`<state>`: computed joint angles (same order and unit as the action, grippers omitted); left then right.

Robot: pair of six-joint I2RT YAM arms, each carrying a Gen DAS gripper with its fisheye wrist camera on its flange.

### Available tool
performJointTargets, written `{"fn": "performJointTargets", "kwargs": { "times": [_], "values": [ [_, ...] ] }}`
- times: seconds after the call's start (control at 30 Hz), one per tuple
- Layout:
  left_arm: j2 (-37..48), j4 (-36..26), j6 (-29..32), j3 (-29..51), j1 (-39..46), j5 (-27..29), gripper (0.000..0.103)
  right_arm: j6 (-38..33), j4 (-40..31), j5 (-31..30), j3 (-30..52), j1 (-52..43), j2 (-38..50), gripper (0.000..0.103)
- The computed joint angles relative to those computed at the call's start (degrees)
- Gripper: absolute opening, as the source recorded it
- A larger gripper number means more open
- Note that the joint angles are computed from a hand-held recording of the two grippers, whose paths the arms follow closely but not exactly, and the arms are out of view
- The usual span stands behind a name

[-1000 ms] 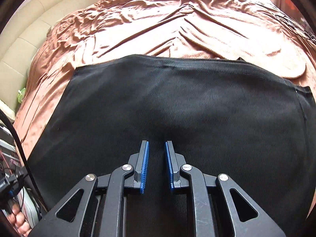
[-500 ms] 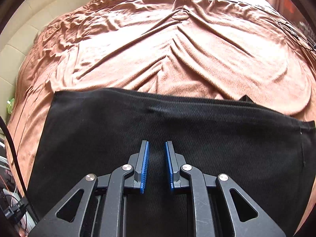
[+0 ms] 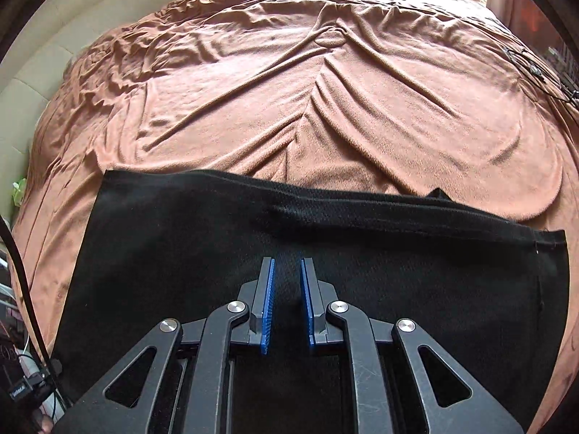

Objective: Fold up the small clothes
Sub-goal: 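Lift the gripped edge with both grippers and fold it over the shirt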

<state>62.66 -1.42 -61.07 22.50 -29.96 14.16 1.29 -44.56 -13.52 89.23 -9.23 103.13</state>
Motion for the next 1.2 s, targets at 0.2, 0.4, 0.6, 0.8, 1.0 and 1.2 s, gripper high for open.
{"fn": "performJointTargets", "kwargs": {
  "times": [0.2,0.4,0.6,0.8,1.0,1.2],
  "values": [
    [-1.43,1.59,0.06,-0.36,0.68,0.47,0.009,-3.24,-2.07,-4.13,-8.15,-2.19,-6.84,0.011],
    [-3.33,1.33,0.76,1.59,0.24,1.27,0.008,-6.17,-2.09,-8.32,-18.22,-4.81,-15.31,0.011],
    [-3.42,1.33,1.14,5.50,-0.95,2.14,0.007,-7.18,-2.60,-11.16,-26.61,-6.98,-24.08,0.011],
    [-1.49,-2.03,4.13,12.83,-3.87,0.99,0.007,-7.19,-2.00,-12.53,-34.25,-8.81,-32.83,0.004],
    [1.82,-3.66,5.41,19.31,-6.72,-0.07,0.007,-10.03,-4.57,-15.95,-38.44,-11.39,-38.04,0.003],
    [5.37,-4.80,6.08,25.08,-9.31,-1.11,0.007,-15.74,-9.28,-21.92,-37.17,-17.61,-37.31,0.003]
  ]
}}
